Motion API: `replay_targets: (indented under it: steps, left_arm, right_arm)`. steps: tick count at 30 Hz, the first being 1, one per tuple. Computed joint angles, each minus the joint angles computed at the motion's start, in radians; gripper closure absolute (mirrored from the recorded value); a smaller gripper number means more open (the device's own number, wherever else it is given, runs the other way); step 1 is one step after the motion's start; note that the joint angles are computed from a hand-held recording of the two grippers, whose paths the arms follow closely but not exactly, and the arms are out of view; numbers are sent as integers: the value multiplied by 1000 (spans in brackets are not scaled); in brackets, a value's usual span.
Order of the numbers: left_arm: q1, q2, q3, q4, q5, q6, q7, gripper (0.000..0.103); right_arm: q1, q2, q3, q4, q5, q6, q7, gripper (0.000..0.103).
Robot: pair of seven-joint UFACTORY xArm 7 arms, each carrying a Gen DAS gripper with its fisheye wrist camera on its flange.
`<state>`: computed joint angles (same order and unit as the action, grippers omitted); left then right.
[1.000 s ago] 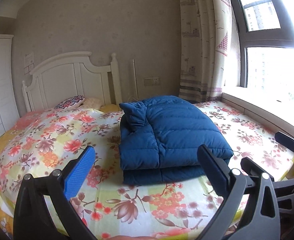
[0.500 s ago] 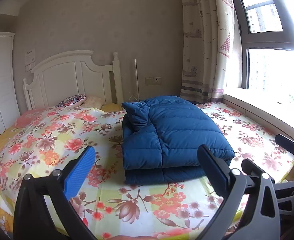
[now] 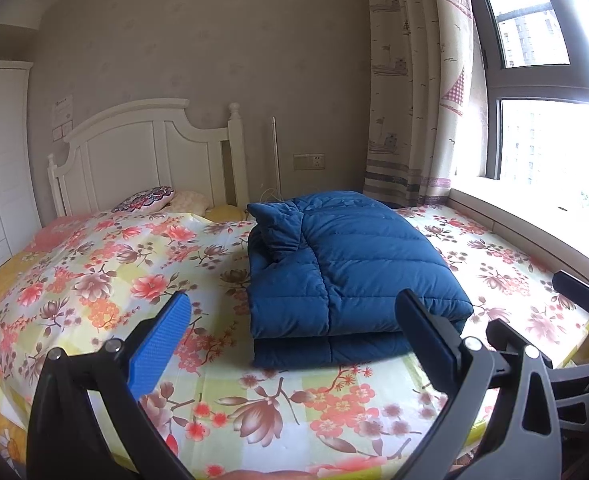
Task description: Fold large clothes
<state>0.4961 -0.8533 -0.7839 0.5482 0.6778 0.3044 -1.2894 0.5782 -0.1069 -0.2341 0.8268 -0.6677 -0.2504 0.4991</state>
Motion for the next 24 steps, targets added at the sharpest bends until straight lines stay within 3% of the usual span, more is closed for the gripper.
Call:
replay_targets:
  steps: [5,7,12,24]
  left_arm:
    - [-2,1,2,0,2,1,-1,2]
    - [-4,1,4,-1,3,1,-1,2]
    - [-3,-1,0,0,6,7,-7,2]
    - [-9,0,-5,3,14,26,-25,2]
  right_arm:
    - [-87,-1,99,-14,74,-10,-57,4]
    - [-86,-1,97,-14,72,-13,-55,4]
    - [-181,-12,214,-35,195,-28,-154,4]
    - [-173,-16,221,-43,257,-26,-206,4]
